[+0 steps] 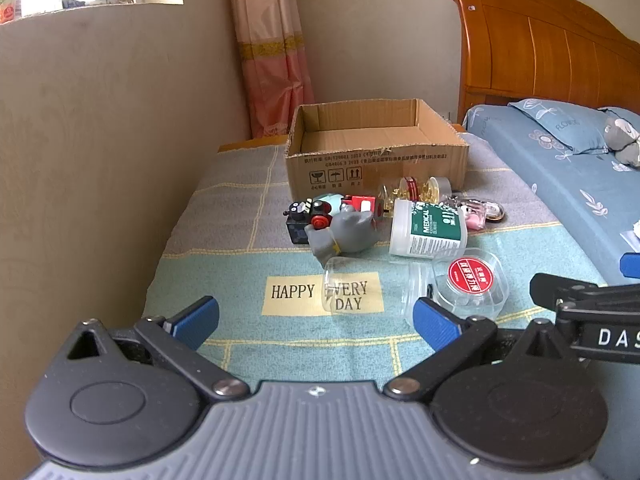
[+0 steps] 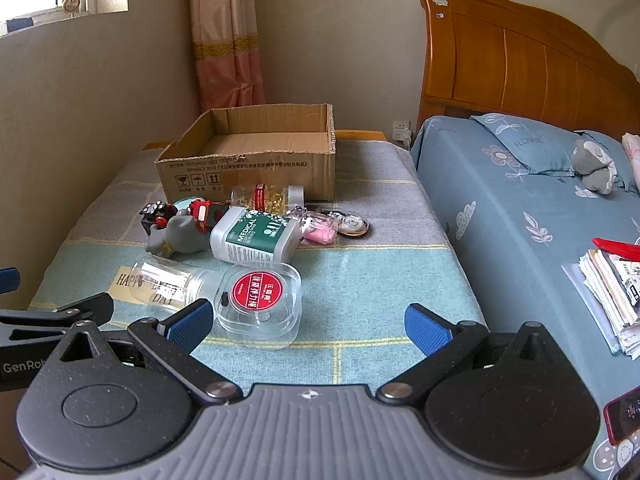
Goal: Organize rigid objects
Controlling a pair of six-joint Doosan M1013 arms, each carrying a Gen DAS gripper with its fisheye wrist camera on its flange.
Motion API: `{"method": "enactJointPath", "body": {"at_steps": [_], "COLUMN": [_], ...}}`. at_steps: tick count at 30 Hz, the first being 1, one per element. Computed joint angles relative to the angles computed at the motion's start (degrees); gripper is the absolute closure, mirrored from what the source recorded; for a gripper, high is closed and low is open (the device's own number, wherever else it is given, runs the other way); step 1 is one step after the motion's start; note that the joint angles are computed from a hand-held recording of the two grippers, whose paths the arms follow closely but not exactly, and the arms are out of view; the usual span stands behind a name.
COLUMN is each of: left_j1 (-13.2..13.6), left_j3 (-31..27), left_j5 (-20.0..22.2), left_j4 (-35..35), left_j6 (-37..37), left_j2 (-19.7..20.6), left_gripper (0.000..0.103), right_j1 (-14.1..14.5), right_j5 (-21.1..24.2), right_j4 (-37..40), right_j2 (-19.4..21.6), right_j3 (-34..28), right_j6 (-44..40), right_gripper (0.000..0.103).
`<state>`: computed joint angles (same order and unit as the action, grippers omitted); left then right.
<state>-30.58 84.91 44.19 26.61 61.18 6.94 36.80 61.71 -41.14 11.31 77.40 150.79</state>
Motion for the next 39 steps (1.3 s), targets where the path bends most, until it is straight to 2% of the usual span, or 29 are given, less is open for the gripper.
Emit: {"method": "enactJointPath", "body": {"at_steps": [15, 24, 31, 39], "left_j1": [0.0, 0.7, 2.7, 3.7], "left_j3": [-0.3, -0.3, -1.9, -2.6], "left_j5": [-0.2, -1.9, -1.9, -2.6], "left_j4": [-0.7, -2.0, -12.6, -19.5], "left_j6": [0.8, 3.2, 12.6, 22.1], "left_j2": [0.3, 0.8, 2.2, 4.0], "left_gripper": [0.001, 0.001, 0.001, 0.001], "right_j1": [-0.2, -0.9, -2.0, -3.5], "right_j5": [-0.5, -2.6, -5.1, -8.0], "right_j4": [-0.2, 0.7, 2.2, 3.3], "right_j2": [0.1, -0.2, -0.5, -1.1], "right_j3": [0.0, 0.7, 1.5, 2.9], "right_j6": [0.0, -0.8, -2.0, -3.3], "right_gripper": [0.0, 0.0, 0.0, 0.0]}}
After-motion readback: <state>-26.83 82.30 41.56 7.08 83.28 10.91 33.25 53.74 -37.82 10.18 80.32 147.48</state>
